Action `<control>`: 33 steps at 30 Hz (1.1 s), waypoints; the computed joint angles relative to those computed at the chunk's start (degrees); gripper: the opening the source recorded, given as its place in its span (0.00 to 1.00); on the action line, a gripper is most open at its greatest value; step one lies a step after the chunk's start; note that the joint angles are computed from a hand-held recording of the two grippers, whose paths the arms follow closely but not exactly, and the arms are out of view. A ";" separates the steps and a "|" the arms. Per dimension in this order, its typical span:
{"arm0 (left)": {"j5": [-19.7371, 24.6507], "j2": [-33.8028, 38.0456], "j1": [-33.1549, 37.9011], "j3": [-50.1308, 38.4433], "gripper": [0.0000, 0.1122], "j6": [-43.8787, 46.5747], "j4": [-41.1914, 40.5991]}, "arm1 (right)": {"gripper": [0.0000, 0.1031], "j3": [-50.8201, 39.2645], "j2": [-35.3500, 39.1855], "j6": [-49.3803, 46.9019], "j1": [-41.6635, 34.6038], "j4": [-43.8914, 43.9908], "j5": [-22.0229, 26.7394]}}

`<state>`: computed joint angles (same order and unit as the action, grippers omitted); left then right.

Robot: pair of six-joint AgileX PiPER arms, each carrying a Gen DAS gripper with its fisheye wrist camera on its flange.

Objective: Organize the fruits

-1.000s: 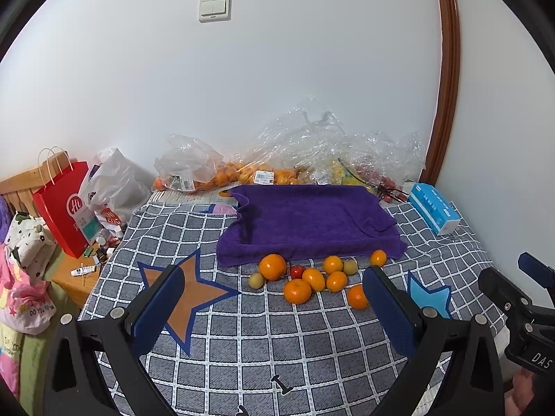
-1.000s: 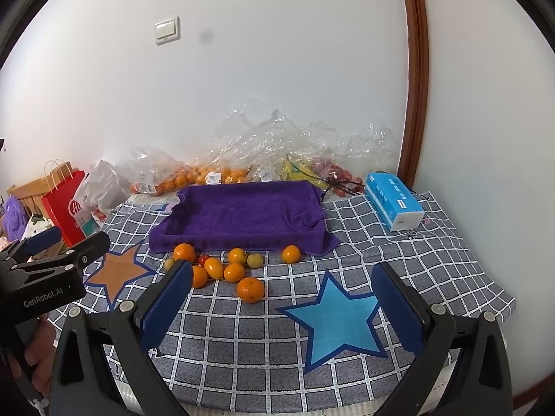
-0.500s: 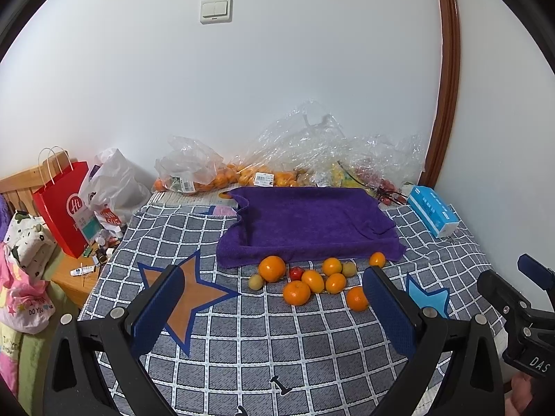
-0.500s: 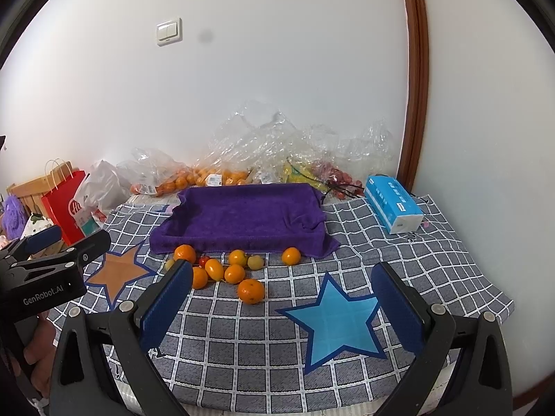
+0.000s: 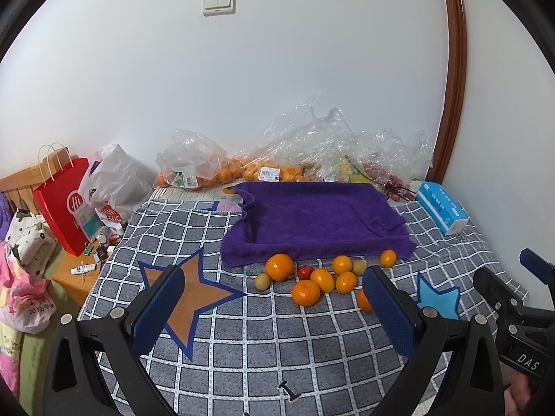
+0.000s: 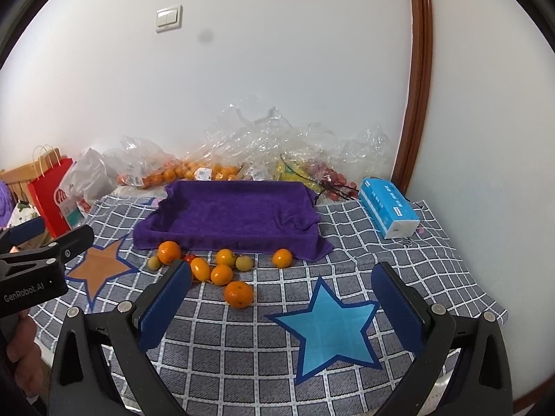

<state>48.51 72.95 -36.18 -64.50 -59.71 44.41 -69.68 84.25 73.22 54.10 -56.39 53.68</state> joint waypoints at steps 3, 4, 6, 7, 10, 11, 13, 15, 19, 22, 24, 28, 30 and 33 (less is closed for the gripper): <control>-1.42 1.54 2.04 -0.44 0.92 1.66 -0.97 | 0.99 0.00 1.16 -1.05 -2.22 0.86 -3.60; -2.45 2.16 3.20 -0.59 0.92 2.61 -1.95 | 0.99 -0.12 1.83 -1.31 -3.26 1.31 -5.00; -4.22 3.04 4.99 -0.56 0.92 3.63 -2.96 | 0.99 -0.22 3.11 -1.47 -4.92 1.47 -7.37; -5.09 3.38 5.81 -0.40 0.92 3.90 -3.30 | 0.99 -0.27 3.81 -1.37 -5.57 1.34 -8.38; -7.70 5.21 8.64 -0.40 0.92 5.27 -5.28 | 0.99 0.21 5.97 0.42 -7.02 -0.62 -11.09; -8.85 5.81 9.85 -0.19 0.92 5.95 -6.32 | 0.99 0.51 6.74 1.27 -7.58 -1.40 -12.08; -10.52 6.93 11.72 -0.01 0.91 7.03 -7.86 | 0.99 0.97 8.26 2.39 -8.62 -2.32 -14.00; -11.91 8.33 13.49 -0.02 0.90 8.30 -9.40 | 0.99 0.76 9.73 1.79 -9.84 -1.57 -15.38; -14.26 11.07 16.64 -0.41 0.89 11.58 -12.27 | 0.99 0.84 12.39 1.56 -12.49 0.28 -19.21; -15.50 12.28 18.01 -0.52 0.86 13.93 -13.44 | 0.95 0.51 13.74 -4.58 -15.10 7.38 -23.61; -16.09 13.11 18.38 -0.13 0.86 12.23 -11.36 | 0.93 0.56 14.98 -9.22 -16.54 12.53 -26.42; -17.62 14.79 21.25 -0.71 0.86 19.22 -18.14 | 0.84 -0.50 18.37 -13.62 -16.76 16.31 -28.15; -18.29 15.47 22.42 -0.78 0.86 21.91 -20.45 | 0.80 -1.64 20.14 -16.58 -16.74 18.90 -28.44; -18.53 15.93 23.08 -0.45 0.86 22.32 -20.36 | 0.74 -3.00 22.40 -21.06 -16.88 22.85 -29.64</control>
<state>29.98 88.88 -13.10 -64.95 -37.39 24.05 -72.69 106.65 52.16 37.22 -33.55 24.04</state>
